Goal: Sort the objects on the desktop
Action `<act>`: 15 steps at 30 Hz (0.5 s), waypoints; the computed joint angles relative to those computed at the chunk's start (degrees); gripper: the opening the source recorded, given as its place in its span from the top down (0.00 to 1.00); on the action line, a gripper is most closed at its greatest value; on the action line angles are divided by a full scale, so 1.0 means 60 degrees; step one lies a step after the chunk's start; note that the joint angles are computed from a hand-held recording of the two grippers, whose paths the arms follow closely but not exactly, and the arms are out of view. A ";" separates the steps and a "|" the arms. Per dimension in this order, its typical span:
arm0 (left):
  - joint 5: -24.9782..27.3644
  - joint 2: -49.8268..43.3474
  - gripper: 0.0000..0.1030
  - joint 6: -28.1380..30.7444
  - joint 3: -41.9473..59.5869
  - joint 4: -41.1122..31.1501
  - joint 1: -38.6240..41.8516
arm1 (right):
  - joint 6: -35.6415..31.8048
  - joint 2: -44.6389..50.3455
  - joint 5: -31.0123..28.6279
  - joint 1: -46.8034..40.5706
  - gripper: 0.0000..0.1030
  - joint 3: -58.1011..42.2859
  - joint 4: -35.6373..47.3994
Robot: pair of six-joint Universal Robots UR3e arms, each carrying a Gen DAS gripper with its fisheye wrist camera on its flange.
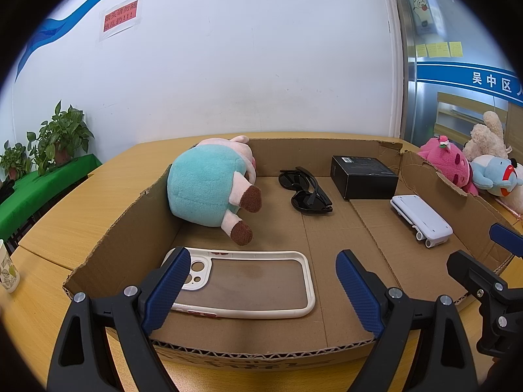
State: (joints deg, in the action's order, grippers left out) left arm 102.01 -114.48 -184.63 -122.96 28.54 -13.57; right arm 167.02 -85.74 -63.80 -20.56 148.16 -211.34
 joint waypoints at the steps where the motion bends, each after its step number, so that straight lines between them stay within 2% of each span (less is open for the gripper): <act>1: 0.0000 0.0000 0.12 0.0000 0.0000 0.0000 0.0000 | 0.0000 0.0000 0.0000 0.0000 0.00 0.0000 0.0000; 15: -0.0009 0.0000 0.12 0.0003 0.0012 -0.0015 0.0005 | 0.0004 0.0034 -0.0005 0.0004 0.00 0.0018 -0.0060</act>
